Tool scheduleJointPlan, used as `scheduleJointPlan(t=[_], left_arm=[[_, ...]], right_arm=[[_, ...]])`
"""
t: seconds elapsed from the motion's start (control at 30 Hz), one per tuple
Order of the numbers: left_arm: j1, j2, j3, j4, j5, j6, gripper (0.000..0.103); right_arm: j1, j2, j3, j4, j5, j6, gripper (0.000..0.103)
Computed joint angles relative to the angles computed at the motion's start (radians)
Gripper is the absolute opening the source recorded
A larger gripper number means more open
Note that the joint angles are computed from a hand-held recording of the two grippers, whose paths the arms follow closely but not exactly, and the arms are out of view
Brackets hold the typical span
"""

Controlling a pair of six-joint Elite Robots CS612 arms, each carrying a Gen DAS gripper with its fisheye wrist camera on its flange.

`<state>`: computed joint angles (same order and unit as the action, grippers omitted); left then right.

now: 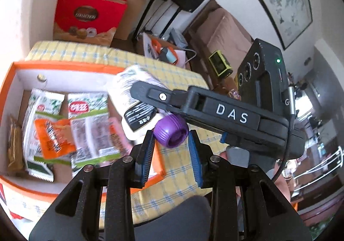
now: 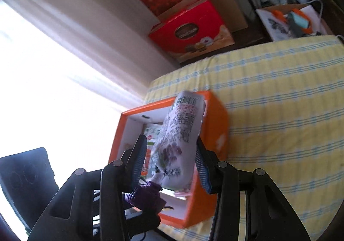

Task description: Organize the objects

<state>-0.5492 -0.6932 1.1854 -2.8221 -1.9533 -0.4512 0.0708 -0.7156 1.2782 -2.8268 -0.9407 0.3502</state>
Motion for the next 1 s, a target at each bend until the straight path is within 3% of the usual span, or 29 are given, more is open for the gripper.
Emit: scheduleJointPlan(t=[0.1, 0.23, 0.63, 0.73, 0.8, 0.87, 1.0], left_arm=[[0.002, 0.001, 0.011, 0.010, 0.032, 0.006, 0.023], [0.012, 0.011, 0.013, 0.026, 0.040, -0.013, 0.023], [0.028, -0.005, 0.050, 0.034, 0.103, -0.029, 0.025], [0.033, -0.010, 0.062, 0.028, 0.101, -0.038, 0.038], [0.029, -0.023, 0.079, 0.026, 0.128, -0.024, 0.049], [0.025, -0.032, 0.092, 0.026, 0.156, -0.013, 0.054], [0.015, -0.048, 0.112, 0.024, 0.204, 0.007, 0.064]], right_arm=[[0.014, 0.020, -0.026, 0.022, 0.010, -0.016, 0.045], [0.034, 0.034, -0.053, 0.088, -0.038, -0.060, 0.045], [0.035, 0.016, -0.022, 0.065, -0.085, -0.075, 0.042], [0.040, -0.002, 0.001, 0.042, -0.143, -0.090, 0.051], [0.035, -0.014, 0.020, 0.021, -0.140, -0.087, 0.058], [0.032, -0.027, 0.040, 0.006, -0.143, -0.088, 0.070], [0.027, -0.055, 0.084, -0.023, -0.166, -0.099, 0.073]])
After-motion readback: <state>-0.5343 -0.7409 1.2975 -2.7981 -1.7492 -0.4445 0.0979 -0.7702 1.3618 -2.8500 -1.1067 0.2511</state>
